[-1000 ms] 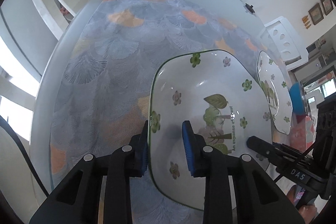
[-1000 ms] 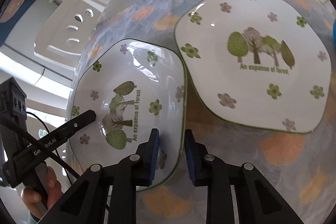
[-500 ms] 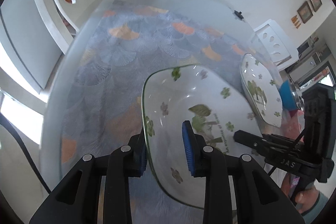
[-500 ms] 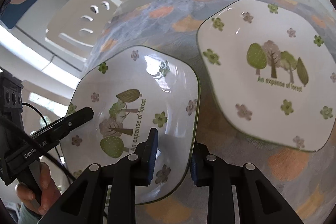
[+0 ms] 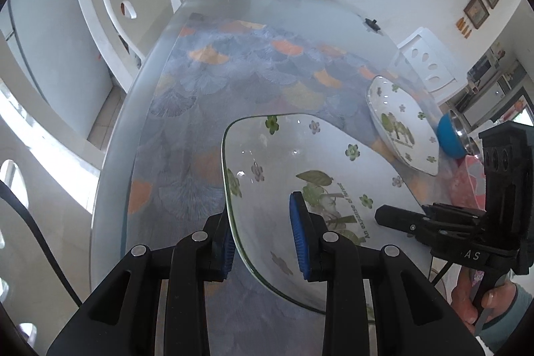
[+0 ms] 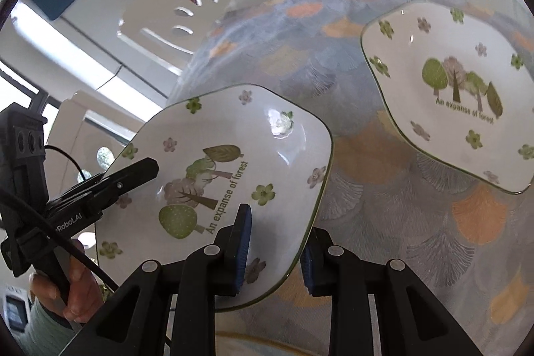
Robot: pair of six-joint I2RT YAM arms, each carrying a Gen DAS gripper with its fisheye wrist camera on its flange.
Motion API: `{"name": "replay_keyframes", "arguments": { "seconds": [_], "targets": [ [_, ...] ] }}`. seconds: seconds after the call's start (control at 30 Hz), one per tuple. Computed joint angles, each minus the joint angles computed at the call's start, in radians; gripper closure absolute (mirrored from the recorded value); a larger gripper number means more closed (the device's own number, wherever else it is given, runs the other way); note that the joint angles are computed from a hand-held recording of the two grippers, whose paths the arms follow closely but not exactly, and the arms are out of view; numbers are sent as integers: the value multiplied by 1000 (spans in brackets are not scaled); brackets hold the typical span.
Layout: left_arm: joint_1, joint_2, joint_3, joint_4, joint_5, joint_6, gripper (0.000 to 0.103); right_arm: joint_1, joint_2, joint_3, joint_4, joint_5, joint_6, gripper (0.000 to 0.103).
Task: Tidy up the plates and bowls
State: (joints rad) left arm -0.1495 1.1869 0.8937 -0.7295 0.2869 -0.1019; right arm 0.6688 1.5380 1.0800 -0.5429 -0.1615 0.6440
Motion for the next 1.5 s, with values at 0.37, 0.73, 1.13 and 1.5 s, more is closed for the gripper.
{"name": "replay_keyframes", "arguments": {
  "seconds": [0.37,0.73,1.13,1.5],
  "targets": [
    [-52,-140,6,-67,19,-9,77,64,-180,-51,-61,111,33,78],
    [-234,-387,19,-246,-72,-152,77,299,-398,-55,-256,324,197,78],
    [-1047,-511,-14,-414,-550,-813,77,685,-603,-136,-505,497,551,78],
    [-1551,-415,-113,-437,-717,-1354,77,975,-673,-255,-609,524,865,78]
  ]
}}
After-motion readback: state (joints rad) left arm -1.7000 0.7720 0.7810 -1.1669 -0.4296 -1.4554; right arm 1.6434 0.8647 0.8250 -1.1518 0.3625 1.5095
